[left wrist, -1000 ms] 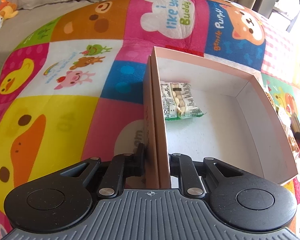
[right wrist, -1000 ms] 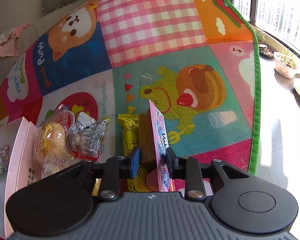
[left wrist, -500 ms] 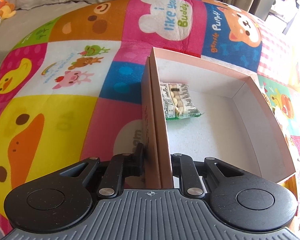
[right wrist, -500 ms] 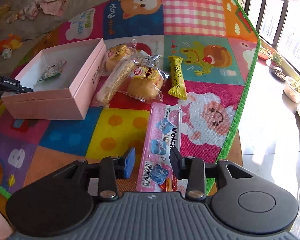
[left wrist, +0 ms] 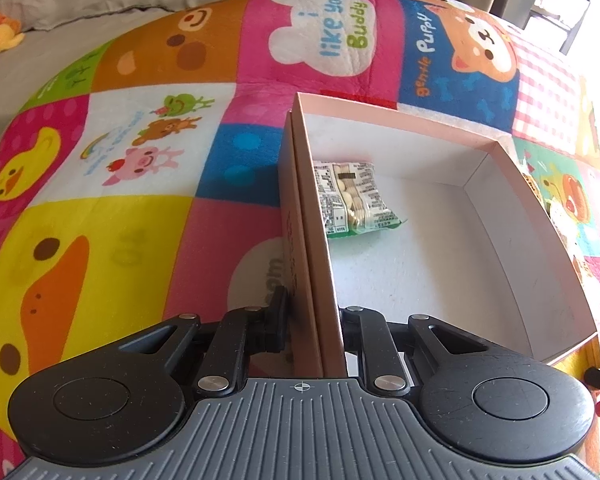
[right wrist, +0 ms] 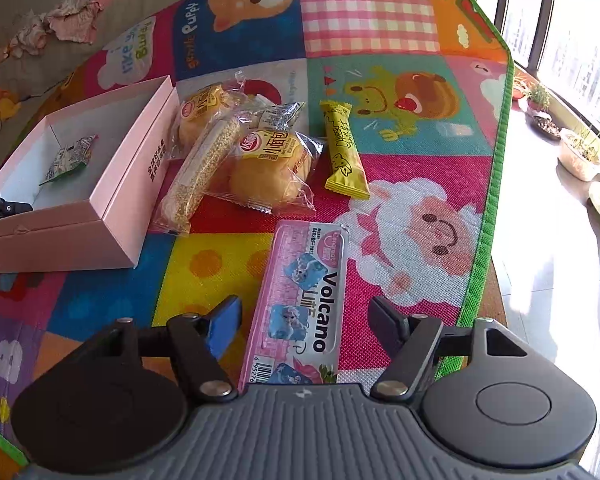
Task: Organize objects
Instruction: 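Grasp the pink Volcano candy pack with the right tool and place it in the box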
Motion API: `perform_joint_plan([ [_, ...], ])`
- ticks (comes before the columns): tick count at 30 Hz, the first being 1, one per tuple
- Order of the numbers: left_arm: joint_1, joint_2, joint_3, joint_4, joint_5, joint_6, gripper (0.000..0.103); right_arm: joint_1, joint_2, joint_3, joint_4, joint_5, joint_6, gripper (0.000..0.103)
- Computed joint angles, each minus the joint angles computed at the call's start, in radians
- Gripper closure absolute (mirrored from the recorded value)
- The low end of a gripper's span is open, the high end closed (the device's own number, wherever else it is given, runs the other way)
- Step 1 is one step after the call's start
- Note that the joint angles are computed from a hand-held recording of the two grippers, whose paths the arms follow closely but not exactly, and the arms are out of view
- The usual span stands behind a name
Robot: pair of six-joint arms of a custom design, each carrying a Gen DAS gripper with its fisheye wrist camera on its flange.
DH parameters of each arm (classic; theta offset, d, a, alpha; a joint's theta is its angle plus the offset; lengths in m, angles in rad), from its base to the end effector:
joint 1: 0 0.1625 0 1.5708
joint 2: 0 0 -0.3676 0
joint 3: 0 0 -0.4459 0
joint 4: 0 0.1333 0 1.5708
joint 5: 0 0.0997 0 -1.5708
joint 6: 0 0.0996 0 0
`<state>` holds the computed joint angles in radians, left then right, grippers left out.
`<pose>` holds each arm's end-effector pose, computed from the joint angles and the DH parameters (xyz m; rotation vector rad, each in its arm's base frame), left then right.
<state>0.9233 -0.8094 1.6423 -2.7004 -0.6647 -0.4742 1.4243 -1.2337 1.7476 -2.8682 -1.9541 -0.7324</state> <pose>-0.2334 -0.6596 0.0691 0.0333 2.3713 -0.9118 0.0008 -0.6528 0.2951 0.5060 -2.3397 0.6951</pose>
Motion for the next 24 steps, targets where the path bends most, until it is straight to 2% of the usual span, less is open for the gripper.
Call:
perform_joint_plan([
  [1,0.000,0.000,0.000,0.003,0.001,0.004,0.084,0.004,-0.002,0.002,0.001,-0.008,-0.004,0.058],
  [2,0.000,0.000,0.000,0.002,0.001,0.008,0.084,0.008,-0.013,0.005,0.035,-0.014,0.004,0.059],
  [4,0.001,0.000,0.002,-0.006,0.000,0.015,0.084,0.013,-0.051,0.023,0.106,0.004,0.024,0.059],
  [9,0.000,0.003,0.008,-0.030,0.004,0.024,0.084,0.061,-0.165,0.094,0.247,0.058,0.016,0.059],
  [13,-0.001,0.005,0.008,-0.030,0.006,0.029,0.084,0.123,-0.190,0.086,0.318,0.140,0.009,0.059],
  [17,0.000,0.002,0.004,-0.011,0.002,0.026,0.084,0.183,-0.109,-0.002,0.345,0.216,0.012,0.059],
  [21,0.007,-0.008,0.008,-0.015,-0.020,0.022,0.084,0.232,0.021,-0.095,0.269,0.226,0.027,0.059],
  [24,0.009,-0.010,0.012,-0.027,-0.026,0.022,0.084,0.241,0.115,-0.161,0.234,0.250,0.054,0.057],
])
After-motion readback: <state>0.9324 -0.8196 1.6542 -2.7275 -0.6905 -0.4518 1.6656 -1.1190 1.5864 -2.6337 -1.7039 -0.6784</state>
